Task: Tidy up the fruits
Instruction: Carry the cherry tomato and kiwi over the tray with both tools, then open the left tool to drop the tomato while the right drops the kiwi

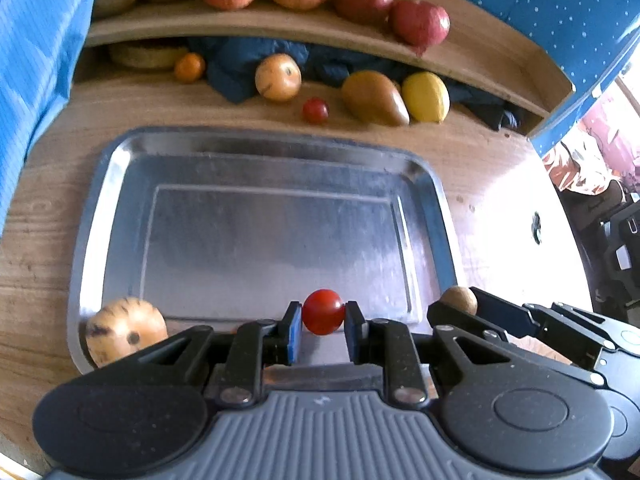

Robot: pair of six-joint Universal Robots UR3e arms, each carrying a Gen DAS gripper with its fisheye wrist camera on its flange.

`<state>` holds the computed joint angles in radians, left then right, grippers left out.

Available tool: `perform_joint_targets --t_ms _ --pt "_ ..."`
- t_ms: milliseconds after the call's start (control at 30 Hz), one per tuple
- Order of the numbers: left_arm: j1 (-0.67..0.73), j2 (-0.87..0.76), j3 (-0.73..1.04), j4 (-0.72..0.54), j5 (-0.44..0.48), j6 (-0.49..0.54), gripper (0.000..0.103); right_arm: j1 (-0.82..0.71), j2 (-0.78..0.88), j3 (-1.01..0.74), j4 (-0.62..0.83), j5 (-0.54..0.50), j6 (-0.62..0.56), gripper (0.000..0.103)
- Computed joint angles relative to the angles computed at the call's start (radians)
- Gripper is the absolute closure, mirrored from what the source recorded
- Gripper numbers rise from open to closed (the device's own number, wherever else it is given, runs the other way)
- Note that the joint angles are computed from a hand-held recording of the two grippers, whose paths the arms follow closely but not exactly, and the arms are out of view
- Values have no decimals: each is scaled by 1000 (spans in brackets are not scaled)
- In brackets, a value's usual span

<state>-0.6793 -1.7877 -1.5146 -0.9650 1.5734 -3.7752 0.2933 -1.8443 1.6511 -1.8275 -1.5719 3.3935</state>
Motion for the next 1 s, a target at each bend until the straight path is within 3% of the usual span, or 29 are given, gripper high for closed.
perform_joint_targets --t_ms 1000 --pt "22 11 -66 -11 -42 -5 78 50 38 52 -16 33 38 74"
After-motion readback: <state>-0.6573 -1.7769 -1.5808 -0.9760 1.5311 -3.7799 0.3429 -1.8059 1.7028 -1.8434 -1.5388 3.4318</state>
